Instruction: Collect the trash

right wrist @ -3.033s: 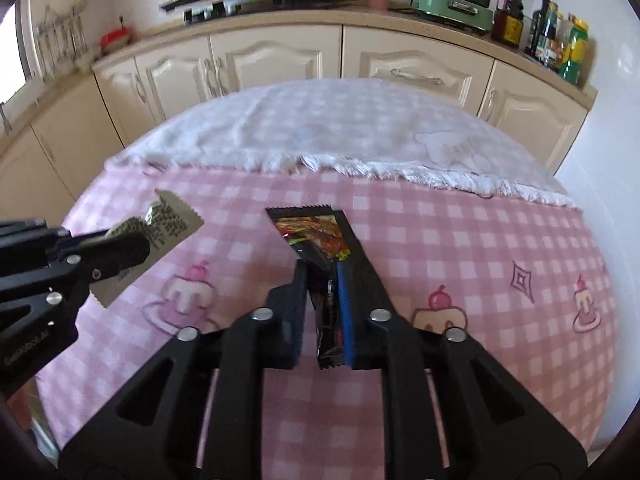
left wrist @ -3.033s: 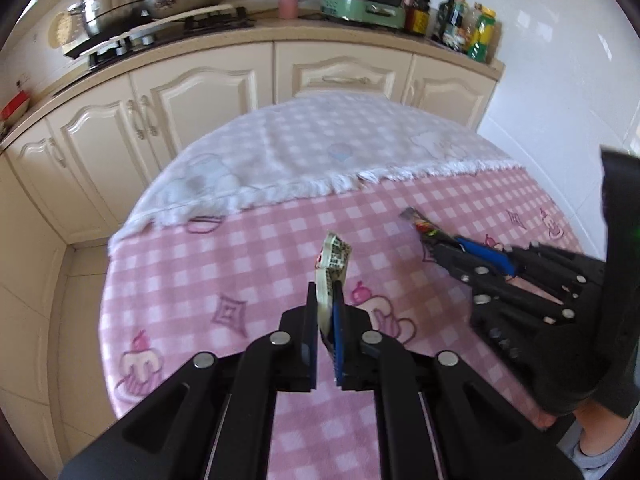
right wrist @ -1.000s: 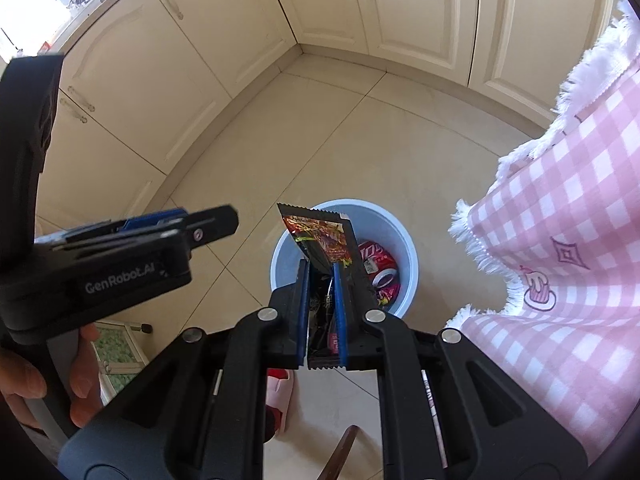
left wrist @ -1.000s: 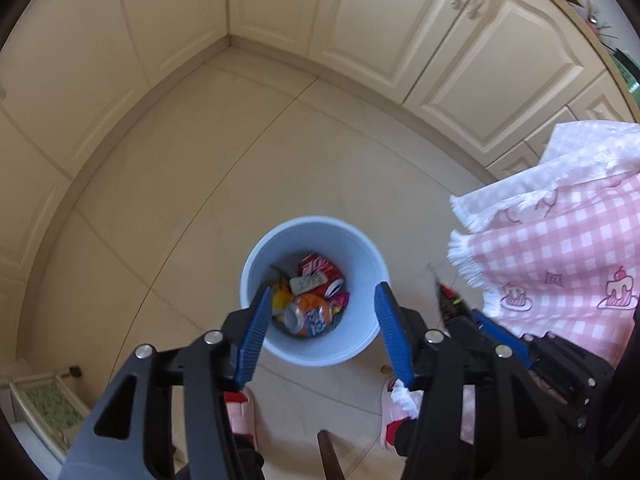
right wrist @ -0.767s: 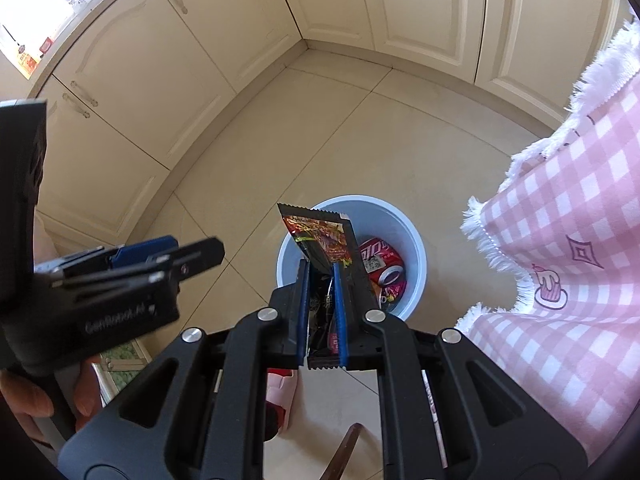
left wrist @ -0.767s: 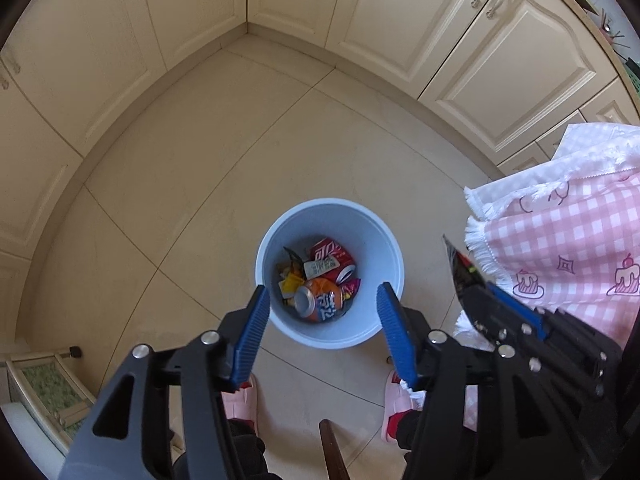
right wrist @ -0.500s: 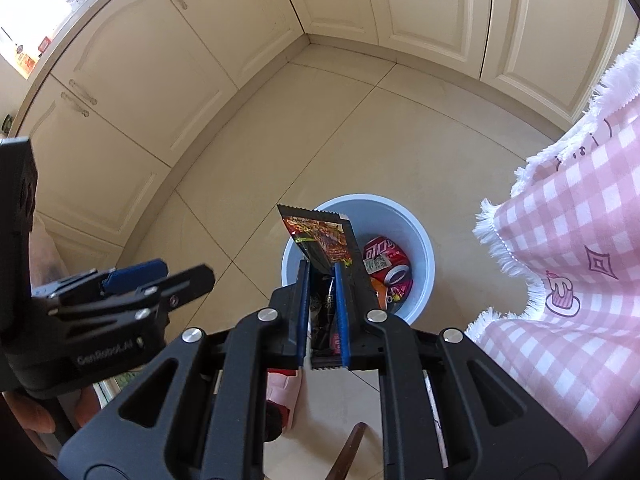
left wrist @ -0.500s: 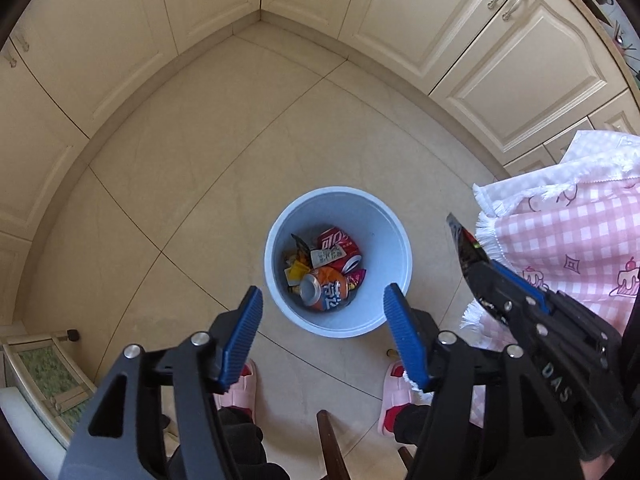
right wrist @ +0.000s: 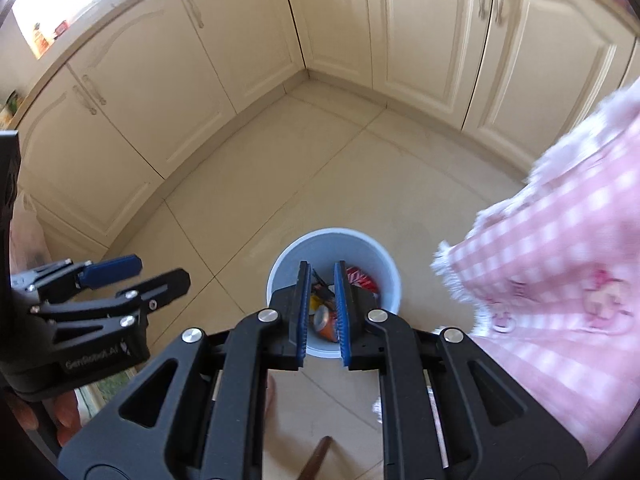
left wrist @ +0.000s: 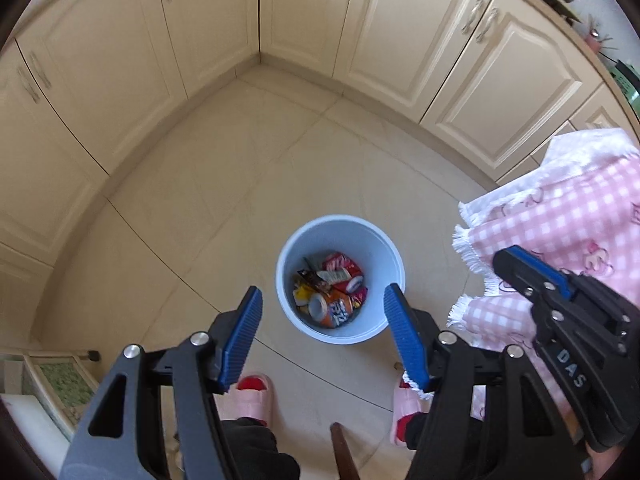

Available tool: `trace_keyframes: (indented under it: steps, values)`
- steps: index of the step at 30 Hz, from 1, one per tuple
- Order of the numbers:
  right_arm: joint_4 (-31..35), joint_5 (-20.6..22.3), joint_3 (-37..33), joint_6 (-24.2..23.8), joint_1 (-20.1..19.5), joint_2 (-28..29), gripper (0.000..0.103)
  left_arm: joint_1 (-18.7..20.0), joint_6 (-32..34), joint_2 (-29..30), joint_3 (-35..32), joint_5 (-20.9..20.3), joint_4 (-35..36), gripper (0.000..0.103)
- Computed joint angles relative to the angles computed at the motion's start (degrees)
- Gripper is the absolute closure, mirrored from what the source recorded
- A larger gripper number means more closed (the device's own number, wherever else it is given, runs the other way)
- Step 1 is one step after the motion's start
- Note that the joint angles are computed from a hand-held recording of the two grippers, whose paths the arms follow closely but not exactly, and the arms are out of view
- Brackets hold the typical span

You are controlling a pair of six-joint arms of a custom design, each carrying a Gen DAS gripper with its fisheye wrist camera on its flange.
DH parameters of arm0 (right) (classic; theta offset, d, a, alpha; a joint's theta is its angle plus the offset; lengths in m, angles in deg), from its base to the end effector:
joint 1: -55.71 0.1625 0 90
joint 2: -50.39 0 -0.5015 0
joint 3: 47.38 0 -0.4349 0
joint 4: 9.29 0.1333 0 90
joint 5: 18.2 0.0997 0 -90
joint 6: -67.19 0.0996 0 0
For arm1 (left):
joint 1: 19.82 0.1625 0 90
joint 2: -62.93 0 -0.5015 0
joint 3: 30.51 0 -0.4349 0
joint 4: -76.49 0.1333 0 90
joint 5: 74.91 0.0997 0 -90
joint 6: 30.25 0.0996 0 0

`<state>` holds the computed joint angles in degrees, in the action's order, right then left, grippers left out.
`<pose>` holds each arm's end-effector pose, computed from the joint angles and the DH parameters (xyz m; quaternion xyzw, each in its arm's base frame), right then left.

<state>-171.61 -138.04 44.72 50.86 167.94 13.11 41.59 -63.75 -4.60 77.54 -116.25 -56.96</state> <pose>0.3691 -0.6817 0.0584 0.2784 -0.9144 0.1599 0.2466 -0.1165 -0.6485 0.2828 -0.0495 0.9096 -0.2324 0.3408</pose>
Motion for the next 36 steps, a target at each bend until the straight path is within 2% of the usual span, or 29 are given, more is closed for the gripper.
trace_keyframes:
  steps: [6,8,10,14,16,18,25,26,28,32,36]
  values:
    - [-5.3,0.0,7.1,-0.7,3.5,-7.4,0.089,-8.5,-2.7,-5.3,4.8,7.1,0.2,0.038]
    - [-7.6,0.2,10.3,-1.3,5.0,-11.0,0.078,-12.3,-4.4,-7.4,6.6,10.2,1.1,0.038]
    - [-10.6,-0.1,13.1,-1.6,6.4,-13.8,0.049,-15.5,-6.3,-9.1,7.8,12.4,2.8,0.037]
    - [-15.0,-1.6,18.3,-2.8,9.3,-20.1,0.049,-22.9,-9.4,-12.5,9.9,15.6,5.1,0.033]
    - [-16.9,-2.1,21.1,-2.9,10.9,-23.8,0.041,-27.1,-11.0,-14.0,10.8,17.6,6.5,0.023]
    - [-19.7,-3.1,23.4,-3.8,12.4,-26.6,0.036,-30.8,-13.0,-14.8,11.7,19.7,8.5,0.022]
    - [-26.3,-7.9,28.9,-5.4,17.8,-33.6,0.029,-41.9,-20.6,-17.0,12.9,23.5,16.7,0.020]
    - [-27.2,-8.3,29.5,-5.8,18.5,-34.4,0.029,-43.2,-21.4,-17.5,13.2,23.8,17.3,0.016]
    - [-29.5,-9.9,30.5,-7.1,20.3,-35.7,0.027,-46.0,-22.1,-18.2,13.9,24.9,17.0,0.014]
    - [-33.2,-12.4,31.4,-9.5,23.6,-37.3,0.024,-50.1,-29.2,-18.8,12.8,26.9,26.0,0.014]
    - [-37.7,-14.9,31.9,-12.7,26.6,-38.2,0.022,-53.4,-29.2,-19.1,13.3,28.9,25.6,0.014]
